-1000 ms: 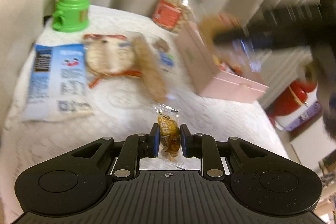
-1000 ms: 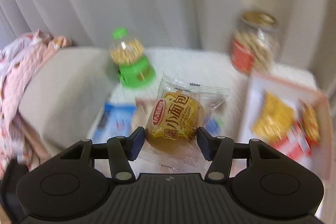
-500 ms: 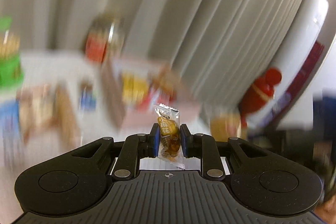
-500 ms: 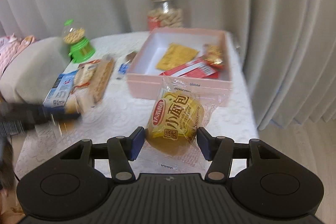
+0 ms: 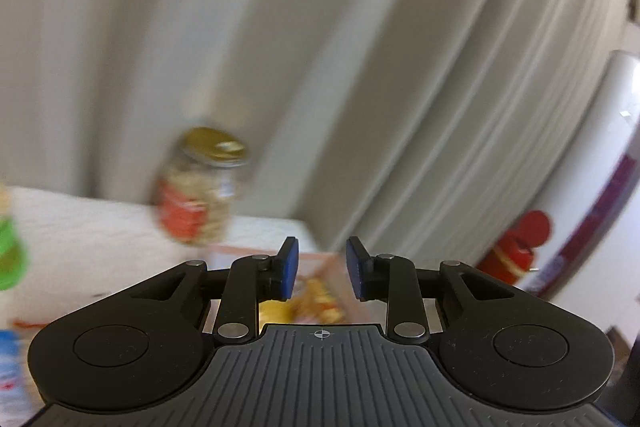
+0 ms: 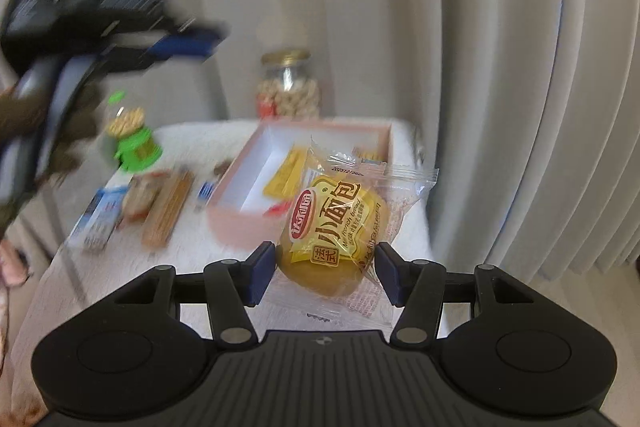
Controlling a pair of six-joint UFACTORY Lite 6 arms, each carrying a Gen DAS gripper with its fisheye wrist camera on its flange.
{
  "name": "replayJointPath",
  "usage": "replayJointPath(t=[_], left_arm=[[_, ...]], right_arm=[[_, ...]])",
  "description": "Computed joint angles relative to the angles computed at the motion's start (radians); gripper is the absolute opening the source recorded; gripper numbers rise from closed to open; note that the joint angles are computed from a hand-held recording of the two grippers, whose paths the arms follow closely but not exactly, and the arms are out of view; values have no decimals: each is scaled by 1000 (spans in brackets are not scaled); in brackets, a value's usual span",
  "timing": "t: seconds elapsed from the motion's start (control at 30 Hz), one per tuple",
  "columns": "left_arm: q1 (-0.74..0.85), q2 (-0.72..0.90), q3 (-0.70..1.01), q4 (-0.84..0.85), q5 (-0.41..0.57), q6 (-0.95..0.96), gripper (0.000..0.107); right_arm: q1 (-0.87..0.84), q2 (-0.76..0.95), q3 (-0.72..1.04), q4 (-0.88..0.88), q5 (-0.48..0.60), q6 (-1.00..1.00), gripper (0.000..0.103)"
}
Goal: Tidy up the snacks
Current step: 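Lower the yellow bun packet into the pink box and open the right tool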
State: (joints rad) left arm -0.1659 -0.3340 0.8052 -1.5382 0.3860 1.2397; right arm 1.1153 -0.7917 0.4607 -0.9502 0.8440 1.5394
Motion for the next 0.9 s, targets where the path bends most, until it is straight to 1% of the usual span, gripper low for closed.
replayJointPath(t=[0.07, 0.1, 0.13, 0.17, 0.2, 0.23, 0.27, 0.33, 0.4, 0.47, 0.53, 0.6, 0.67, 0.7, 0.73, 0.77, 0.8, 0.83, 0.87, 0.9], left_arm=[[66, -49, -59, 56, 19, -41, 30], [104, -58, -80, 66, 36, -45, 30], [133, -52, -87, 68, 43, -42, 30], [165, -53, -94, 82, 52, -48, 30], [192, -51, -103, 89, 47, -46, 30], [216, -51, -113, 94, 43, -40, 30], [242, -51, -126, 94, 39, -29, 30], [294, -39, -151, 84, 46, 11, 30], [350, -21, -168, 100, 74, 25, 30], [392, -6, -204, 95, 89, 59, 30], [428, -20, -265, 83, 91, 100, 30], [476, -69, -336, 78, 112, 134, 30], [496, -96, -400, 16, 114, 226, 30], [507, -121, -430, 5, 114, 257, 30], [529, -153, -456, 24, 126, 266, 30], [536, -166, -471, 22, 128, 289, 30], [551, -171, -481, 22, 139, 309, 30], [578, -168, -486, 28, 164, 325, 30], [624, -175, -484, 74, 207, 307, 30], [658, -166, -484, 84, 244, 318, 30]], right_arm=[[-209, 106, 120, 83, -154, -187, 55], [-314, 155, 172, 155, -256, -292, 55], [-403, 247, 259, 231, -335, -397, 55], [-466, 336, 349, 322, -382, -501, 55], [-509, 414, 432, 388, -407, -585, 56], [-533, 478, 501, 413, -412, -627, 60], [-542, 557, 592, 396, -393, -627, 66], [-523, 652, 691, 302, -354, -544, 70], [-499, 726, 758, 314, -328, -544, 70], [-463, 783, 788, 330, -325, -544, 70], [-419, 853, 821, 344, -317, -541, 70], [-391, 935, 869, 370, -312, -544, 70], [-376, 1047, 963, 457, -307, -608, 67], [-369, 1089, 999, 493, -304, -635, 64], [-359, 1154, 1058, 528, -296, -665, 56], [-350, 1242, 1149, 574, -273, -713, 53], [-345, 1299, 1210, 596, -255, -740, 52], [-335, 1388, 1313, 613, -217, -764, 50], [-323, 1478, 1418, 609, -181, -773, 48], [-311, 1566, 1523, 588, -144, -771, 48]])
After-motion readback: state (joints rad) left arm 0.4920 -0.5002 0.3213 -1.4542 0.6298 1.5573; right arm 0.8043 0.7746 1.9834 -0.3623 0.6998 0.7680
